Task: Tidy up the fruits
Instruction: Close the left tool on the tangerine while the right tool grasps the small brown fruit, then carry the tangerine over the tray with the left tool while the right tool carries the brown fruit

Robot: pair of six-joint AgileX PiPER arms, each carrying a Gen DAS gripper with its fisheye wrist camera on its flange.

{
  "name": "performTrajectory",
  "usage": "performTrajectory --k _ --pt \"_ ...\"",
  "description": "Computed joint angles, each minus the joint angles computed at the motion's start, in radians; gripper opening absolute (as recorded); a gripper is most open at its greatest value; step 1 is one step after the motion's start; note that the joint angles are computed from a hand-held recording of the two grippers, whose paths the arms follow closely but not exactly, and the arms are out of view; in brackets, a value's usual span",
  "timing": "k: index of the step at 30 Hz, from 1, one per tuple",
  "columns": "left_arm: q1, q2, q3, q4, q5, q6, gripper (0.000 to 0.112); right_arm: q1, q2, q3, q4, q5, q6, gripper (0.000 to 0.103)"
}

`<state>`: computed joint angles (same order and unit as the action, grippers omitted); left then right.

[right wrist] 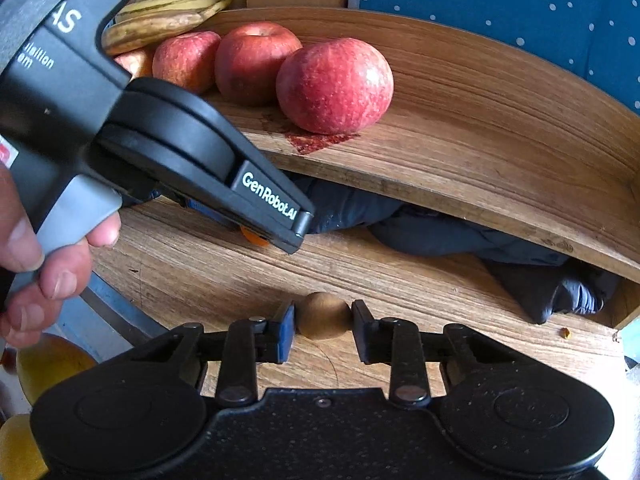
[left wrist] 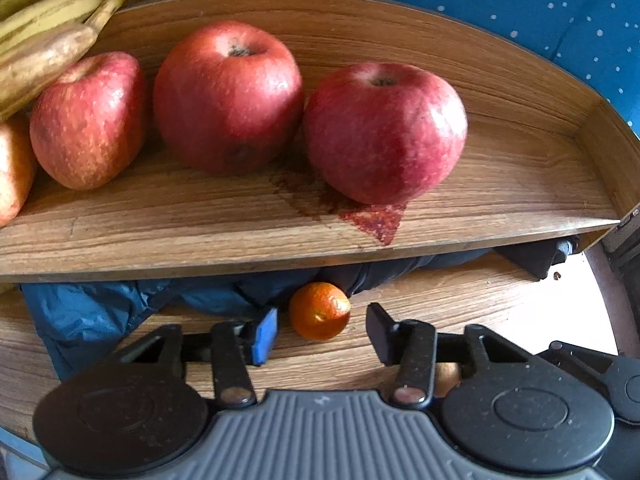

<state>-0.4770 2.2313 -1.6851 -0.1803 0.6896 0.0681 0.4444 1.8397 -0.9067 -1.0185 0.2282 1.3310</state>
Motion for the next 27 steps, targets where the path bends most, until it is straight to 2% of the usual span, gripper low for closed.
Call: performTrajectory --k 3,10,20,27 --pt "0.005 0.006 -0.004 -0.004 -0.002 -0.006 0.042 0.001 0.005 -0.005 -0.009 0.001 0.005 0.032" --pt "0.017 0.004 -0.005 -0.032 0.004 0.004 0.036 -0.003 0.008 -0.004 -0.023 -0.003 0.008 0.032" --pt "0.034 -0.051 0.057 -0.034 -0.001 0.027 0.035 0.002 -0.010 -0.003 0.030 0.001 -0.042 0.032" --pt "0.051 -0.107 0.129 -0.054 -0.014 0.052 0.035 0.013 -0.026 0.003 0.005 0.012 -0.013 0.032"
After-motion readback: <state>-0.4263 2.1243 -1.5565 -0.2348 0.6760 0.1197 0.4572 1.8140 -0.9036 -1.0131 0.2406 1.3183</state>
